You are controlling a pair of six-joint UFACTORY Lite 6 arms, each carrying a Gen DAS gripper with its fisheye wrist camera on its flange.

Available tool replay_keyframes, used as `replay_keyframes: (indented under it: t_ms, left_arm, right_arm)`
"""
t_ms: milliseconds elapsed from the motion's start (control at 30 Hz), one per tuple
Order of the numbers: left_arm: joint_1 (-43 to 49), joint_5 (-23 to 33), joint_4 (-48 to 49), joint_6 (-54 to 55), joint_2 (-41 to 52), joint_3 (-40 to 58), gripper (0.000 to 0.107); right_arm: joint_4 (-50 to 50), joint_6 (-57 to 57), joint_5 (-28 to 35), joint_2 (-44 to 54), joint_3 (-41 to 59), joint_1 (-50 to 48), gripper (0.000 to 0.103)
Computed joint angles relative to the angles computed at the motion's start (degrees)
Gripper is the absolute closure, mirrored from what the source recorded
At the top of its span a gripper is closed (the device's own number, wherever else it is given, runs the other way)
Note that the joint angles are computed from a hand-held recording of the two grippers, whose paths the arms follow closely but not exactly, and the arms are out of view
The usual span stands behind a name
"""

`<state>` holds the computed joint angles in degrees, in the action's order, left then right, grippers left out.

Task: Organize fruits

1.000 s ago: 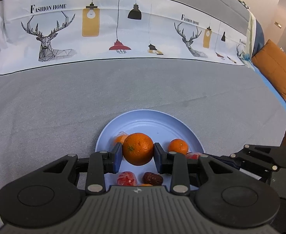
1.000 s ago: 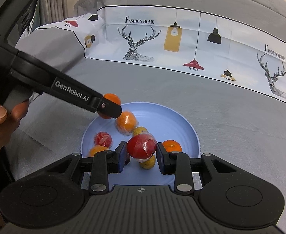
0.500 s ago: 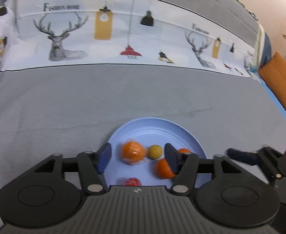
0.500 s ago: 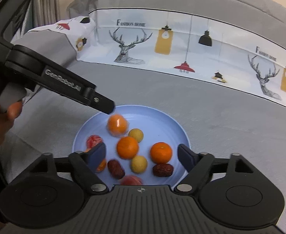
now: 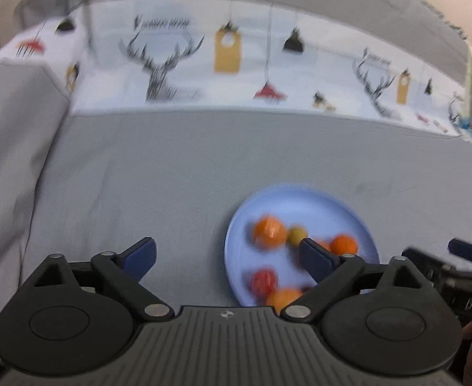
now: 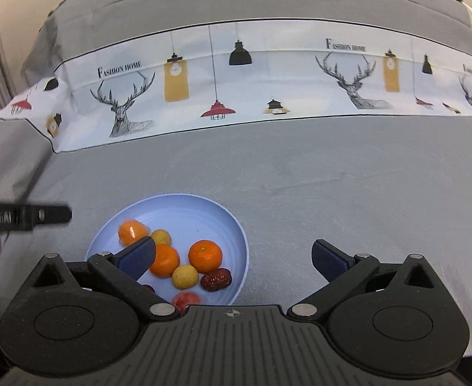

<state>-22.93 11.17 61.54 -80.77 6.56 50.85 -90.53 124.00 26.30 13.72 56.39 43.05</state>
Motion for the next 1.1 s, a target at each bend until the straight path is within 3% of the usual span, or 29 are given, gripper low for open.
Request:
replay_keyframes:
  t_ms: [100,200,300,467,1100]
  left_arm:
    - [-1.7,2.9,-11.3,9.1,-1.4,-2.4,0.004]
    - [-1.0,1.2,-21.4,18.6,-1.8,-3.6,0.004]
    - [-0.7,1.6,-21.9,19.4,0.1,-2.0,0.004]
    - [1.3,3.0,-37.4,33.5,5.6,2.3,0.004]
    - [-0.4,3.9,-37.1,34.4,9.1,5.7,0.004]
  right_arm:
    - [2.7,-3.4,-0.5,0.4,0.3,0.7,0.001]
    - [5.3,-8.1,-1.3,2.0,1.9,0.9,0.001]
    - [8.8,-12.7,-2.2,4.2,3.9,0.9,0.001]
    - [11.6,-16.6,-3.2,6.6,6.1,0.7,0.001]
    - [9.4,-13.1,-6.4,6.6,5.6,-2.0,0.001]
